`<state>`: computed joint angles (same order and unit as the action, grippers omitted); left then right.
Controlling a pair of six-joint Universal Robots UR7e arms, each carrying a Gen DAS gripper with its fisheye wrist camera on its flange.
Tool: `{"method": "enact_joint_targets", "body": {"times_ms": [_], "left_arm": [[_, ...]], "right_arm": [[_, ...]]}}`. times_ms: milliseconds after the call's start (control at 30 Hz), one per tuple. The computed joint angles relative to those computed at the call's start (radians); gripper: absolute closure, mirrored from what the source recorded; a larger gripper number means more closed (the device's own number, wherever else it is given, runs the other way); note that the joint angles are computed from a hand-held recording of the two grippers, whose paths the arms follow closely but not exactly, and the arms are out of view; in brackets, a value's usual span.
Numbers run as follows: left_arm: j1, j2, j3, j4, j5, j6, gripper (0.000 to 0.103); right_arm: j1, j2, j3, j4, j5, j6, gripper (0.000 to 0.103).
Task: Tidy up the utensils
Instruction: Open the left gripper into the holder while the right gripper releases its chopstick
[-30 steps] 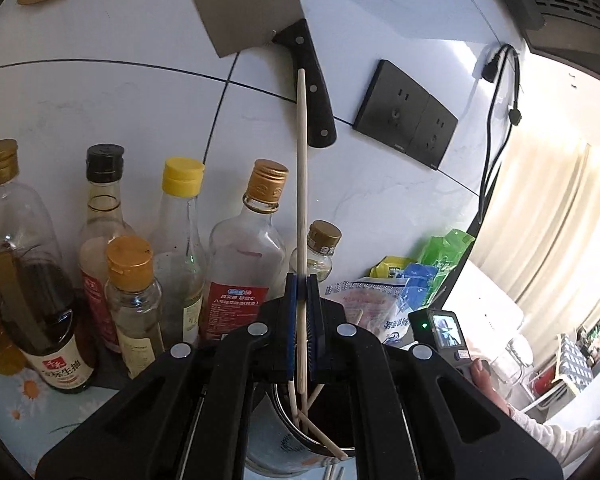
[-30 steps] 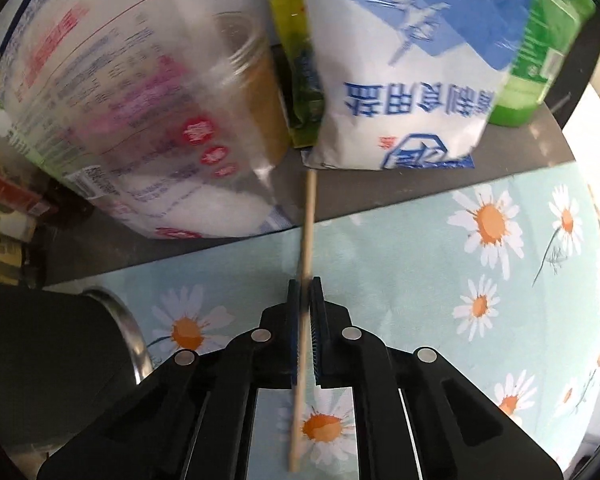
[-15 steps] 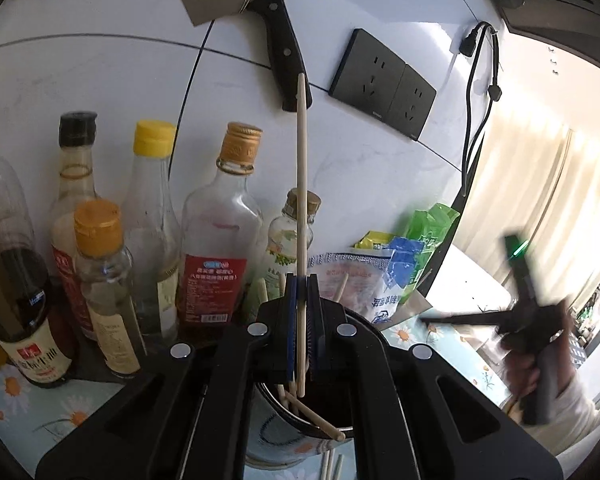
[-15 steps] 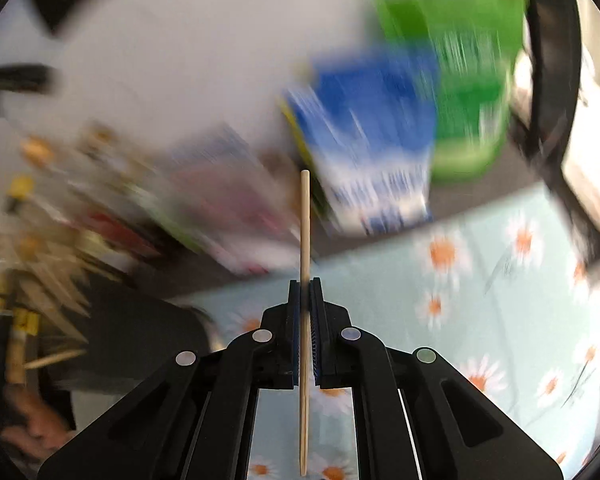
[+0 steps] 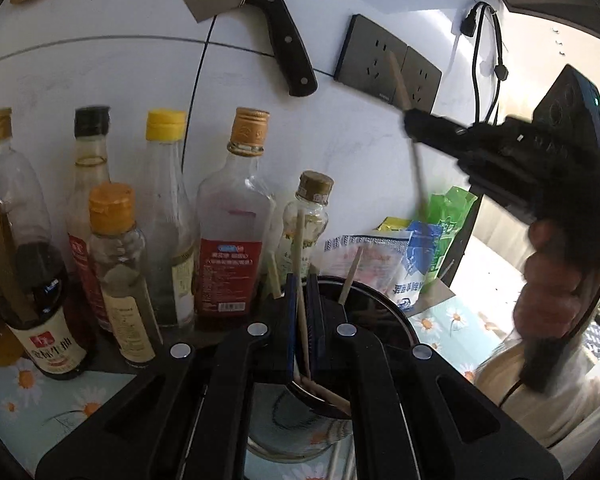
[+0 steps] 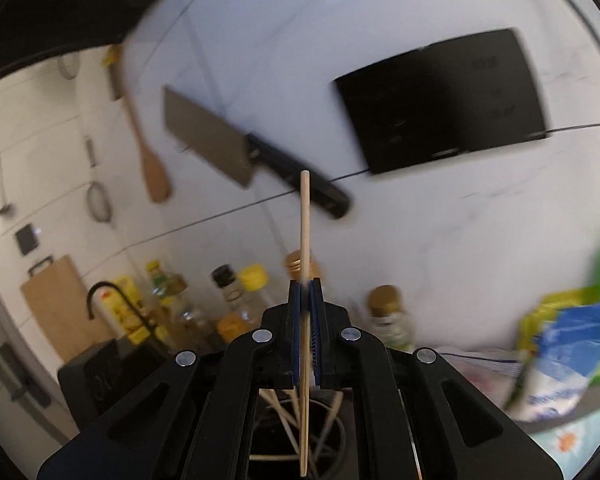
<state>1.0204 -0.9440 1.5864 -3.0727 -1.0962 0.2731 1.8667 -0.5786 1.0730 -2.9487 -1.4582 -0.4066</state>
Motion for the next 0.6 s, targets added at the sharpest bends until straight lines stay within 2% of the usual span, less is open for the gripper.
{"method": "enact_joint_targets", "body": {"times_ms": [167,367,467,533,600], "left_arm": [[-0.006,0.003,0.007,-0.029,0.025,-0.004,0.098],[-0.031,0.007,0.011,-0.059,0.087,0.022,0.098],[-0.047,-0.003,0.023,-0.081,0.1,0.018,0.093],[-0.068,-0.01,0.04,-0.113,0.137,0.037,0.083],[-0.083,-0.023,0.058,-0.129,0.157,0.043,0.077]], "right_arm": [[-0.009,0.01,0.054,-0.047,0.025,-0.095,0.098],[-0.034,-0.004,0.097,-0.039,0.021,-0.118,0.098],[-0.041,-0.027,0.131,-0.068,0.028,-0.125,0.095],[-0.042,-0.047,0.154,-0.079,0.04,-0.136,0.095],[-0.039,-0.067,0.172,-0.087,0.039,-0.137,0.094]]}}
